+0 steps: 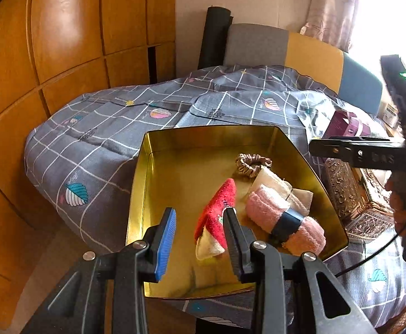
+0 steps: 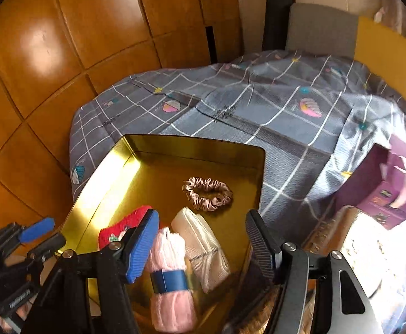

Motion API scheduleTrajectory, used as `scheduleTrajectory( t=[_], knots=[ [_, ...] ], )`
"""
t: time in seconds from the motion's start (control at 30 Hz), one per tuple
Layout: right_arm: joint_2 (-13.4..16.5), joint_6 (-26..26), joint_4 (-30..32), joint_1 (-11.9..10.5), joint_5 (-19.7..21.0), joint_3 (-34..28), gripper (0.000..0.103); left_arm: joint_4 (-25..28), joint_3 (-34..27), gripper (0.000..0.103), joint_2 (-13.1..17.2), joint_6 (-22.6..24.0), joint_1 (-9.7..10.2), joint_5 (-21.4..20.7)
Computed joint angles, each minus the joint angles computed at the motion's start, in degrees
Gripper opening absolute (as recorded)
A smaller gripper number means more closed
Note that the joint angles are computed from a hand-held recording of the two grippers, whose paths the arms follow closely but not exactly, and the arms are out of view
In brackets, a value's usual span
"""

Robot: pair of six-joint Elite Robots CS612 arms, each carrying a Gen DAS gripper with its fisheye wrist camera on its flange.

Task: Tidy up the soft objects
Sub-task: 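Carry the brown scrunchie into the gold tray and open the right gripper, then move both grippers back to the pile, left gripper toward the white sponge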

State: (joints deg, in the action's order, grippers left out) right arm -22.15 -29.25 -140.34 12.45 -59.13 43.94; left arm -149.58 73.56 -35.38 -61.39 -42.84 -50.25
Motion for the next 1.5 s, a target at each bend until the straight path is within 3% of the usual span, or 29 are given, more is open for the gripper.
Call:
scheduleTrajectory(
  t=[0.33,0.77,1.1,1.27,1.5],
  knots=[
    [-4.96,0.27,-14.47,-2.64,1.77,11.30,0.068,0.33,-2.90,0.035,0.96,5.41,-0.76,1.92],
    [-6.72,9.03,-25.80,-7.13,0.63,15.48,0.070,0.19,-8.17,0.035,3.11,13.30,-1.47,2.00],
    [-5.90,15.64,-28.40,-10.61,-6.03,14.92,0.071,-0.59,-14.09,0.035,5.64,21.18,-1.89,1.31],
    [-4.87,20.12,-29.82,-12.19,-11.23,13.84,0.076,-3.06,-18.86,0.035,7.69,27.81,-2.04,0.05],
    [-2.07,31.60,-30.51,-14.87,-20.26,10.24,0.076,-2.65,-31.45,0.035,12.97,36.88,-1.83,-7.61]
  ],
)
